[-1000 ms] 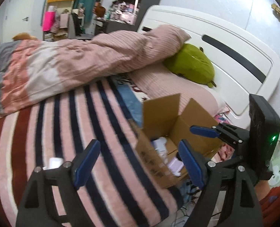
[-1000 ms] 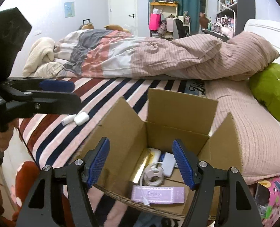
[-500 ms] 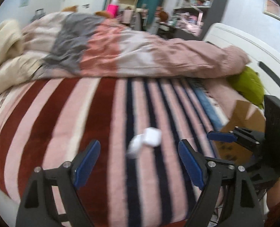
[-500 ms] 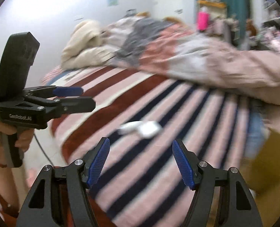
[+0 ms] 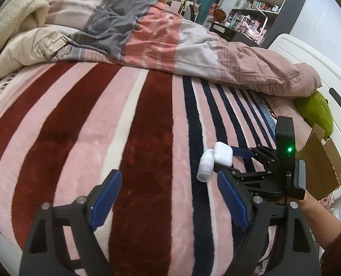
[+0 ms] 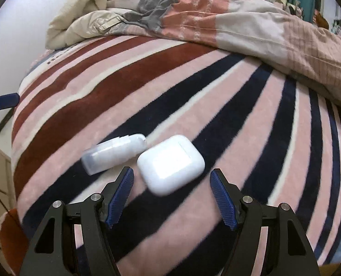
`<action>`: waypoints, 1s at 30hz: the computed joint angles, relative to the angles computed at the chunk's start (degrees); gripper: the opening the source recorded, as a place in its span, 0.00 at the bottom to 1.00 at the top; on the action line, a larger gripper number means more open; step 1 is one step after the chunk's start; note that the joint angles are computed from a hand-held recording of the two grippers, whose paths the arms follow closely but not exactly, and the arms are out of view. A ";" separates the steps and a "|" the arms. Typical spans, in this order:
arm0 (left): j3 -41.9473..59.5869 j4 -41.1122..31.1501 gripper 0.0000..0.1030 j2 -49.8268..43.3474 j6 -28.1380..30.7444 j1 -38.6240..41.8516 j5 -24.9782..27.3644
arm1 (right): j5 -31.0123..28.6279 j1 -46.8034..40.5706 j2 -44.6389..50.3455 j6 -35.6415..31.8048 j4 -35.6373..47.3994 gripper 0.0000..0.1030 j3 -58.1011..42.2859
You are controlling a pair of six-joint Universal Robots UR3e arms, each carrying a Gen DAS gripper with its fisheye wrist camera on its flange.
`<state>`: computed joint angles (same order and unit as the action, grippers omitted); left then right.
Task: Organize rigid objects
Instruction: 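Grasp the white earbuds case with the right gripper and lift it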
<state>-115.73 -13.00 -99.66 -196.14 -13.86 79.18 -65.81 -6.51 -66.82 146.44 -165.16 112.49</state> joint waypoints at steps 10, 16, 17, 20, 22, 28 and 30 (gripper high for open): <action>4.38 -2.46 0.80 -0.84 -0.72 -2.47 -3.17 | 2.81 -2.20 -10.56 -2.70 -0.36 0.53 9.06; 13.24 -5.58 0.80 -4.12 -0.69 -7.46 -9.22 | 13.35 -9.08 -32.97 -11.04 15.01 0.53 17.20; 14.96 -6.12 0.76 -4.90 -0.96 -8.32 -10.44 | 14.34 -10.14 -36.13 -12.64 17.70 0.53 17.80; 20.79 -8.91 0.59 -6.97 -1.16 -11.41 -11.37 | 18.53 -15.51 -47.68 -18.70 29.15 0.53 19.54; 25.34 -10.13 0.55 -8.82 -1.81 -13.78 -10.84 | 23.16 -22.03 -56.93 -26.02 42.69 0.53 19.34; 42.84 -17.85 0.31 -17.04 -1.68 -20.29 -10.13 | 30.81 -41.72 -72.13 -50.50 82.07 0.53 12.34; 51.93 -22.48 0.31 -21.35 -1.38 -23.02 -8.10 | 32.06 -51.34 -74.35 -64.11 101.04 0.53 6.76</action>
